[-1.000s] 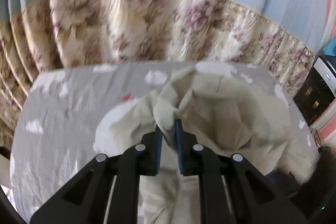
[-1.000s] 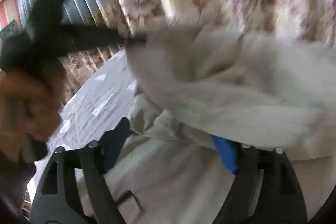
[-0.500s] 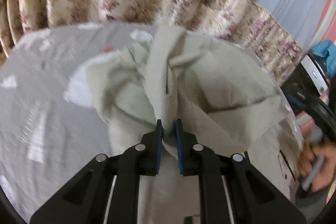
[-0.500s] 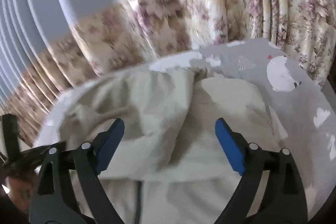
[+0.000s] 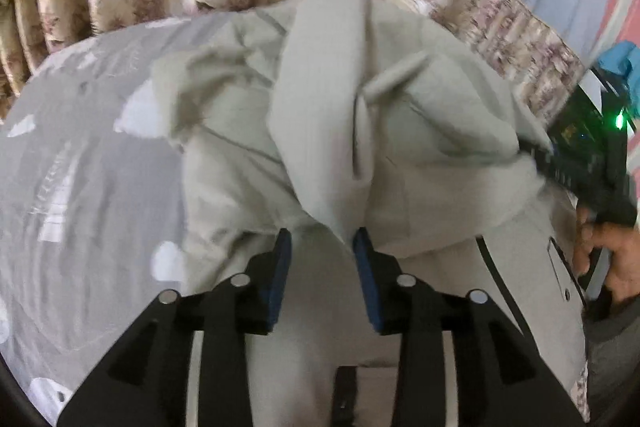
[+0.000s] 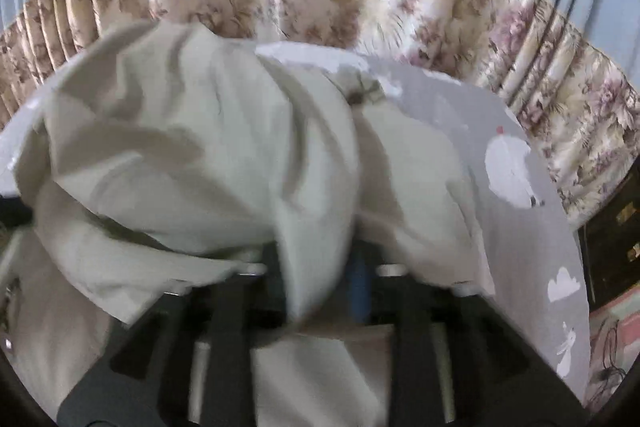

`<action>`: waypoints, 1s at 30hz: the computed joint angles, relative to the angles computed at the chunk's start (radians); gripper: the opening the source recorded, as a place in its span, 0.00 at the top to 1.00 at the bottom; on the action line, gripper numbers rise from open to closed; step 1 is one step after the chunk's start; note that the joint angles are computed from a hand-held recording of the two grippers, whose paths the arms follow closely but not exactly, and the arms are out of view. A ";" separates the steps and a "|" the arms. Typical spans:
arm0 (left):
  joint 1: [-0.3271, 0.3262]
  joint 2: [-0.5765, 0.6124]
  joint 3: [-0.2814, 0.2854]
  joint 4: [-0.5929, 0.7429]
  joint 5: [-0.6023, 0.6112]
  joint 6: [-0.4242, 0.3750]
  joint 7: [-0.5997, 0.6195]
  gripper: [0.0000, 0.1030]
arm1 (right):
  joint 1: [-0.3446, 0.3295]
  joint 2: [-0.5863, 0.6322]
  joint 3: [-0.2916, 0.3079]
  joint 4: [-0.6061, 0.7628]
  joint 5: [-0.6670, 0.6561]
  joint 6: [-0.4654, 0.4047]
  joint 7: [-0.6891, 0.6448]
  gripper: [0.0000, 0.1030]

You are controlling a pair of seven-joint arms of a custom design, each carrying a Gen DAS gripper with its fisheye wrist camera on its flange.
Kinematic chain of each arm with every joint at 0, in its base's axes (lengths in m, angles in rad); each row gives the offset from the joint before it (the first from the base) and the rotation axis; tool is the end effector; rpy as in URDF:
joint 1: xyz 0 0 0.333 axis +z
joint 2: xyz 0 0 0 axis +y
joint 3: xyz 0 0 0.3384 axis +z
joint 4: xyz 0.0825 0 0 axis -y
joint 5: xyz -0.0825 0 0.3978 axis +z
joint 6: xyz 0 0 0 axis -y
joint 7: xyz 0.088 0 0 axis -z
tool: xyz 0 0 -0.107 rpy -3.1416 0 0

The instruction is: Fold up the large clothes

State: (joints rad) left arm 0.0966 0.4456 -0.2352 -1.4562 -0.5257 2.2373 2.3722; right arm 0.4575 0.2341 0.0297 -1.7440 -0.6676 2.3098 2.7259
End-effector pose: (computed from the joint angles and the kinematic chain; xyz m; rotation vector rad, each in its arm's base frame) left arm 0.7364 -0.0850 0.4920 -1.3145 2.6171 -0.9836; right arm 0.6042 0.3044 0.4926 -1.6116 2.1705 -0.7584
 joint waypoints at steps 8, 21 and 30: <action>-0.042 -0.119 -0.006 -0.166 -0.013 0.444 0.036 0.15 | -0.010 -0.092 0.003 -0.060 -0.128 0.067 0.135 0.18; -0.172 0.143 0.010 0.221 0.264 0.363 -0.334 0.11 | -0.007 0.059 -0.020 0.166 -0.067 0.129 0.080 0.07; -0.204 0.343 0.075 0.455 0.459 0.138 -0.506 0.09 | -0.016 0.074 -0.036 0.044 0.095 0.109 -0.026 0.03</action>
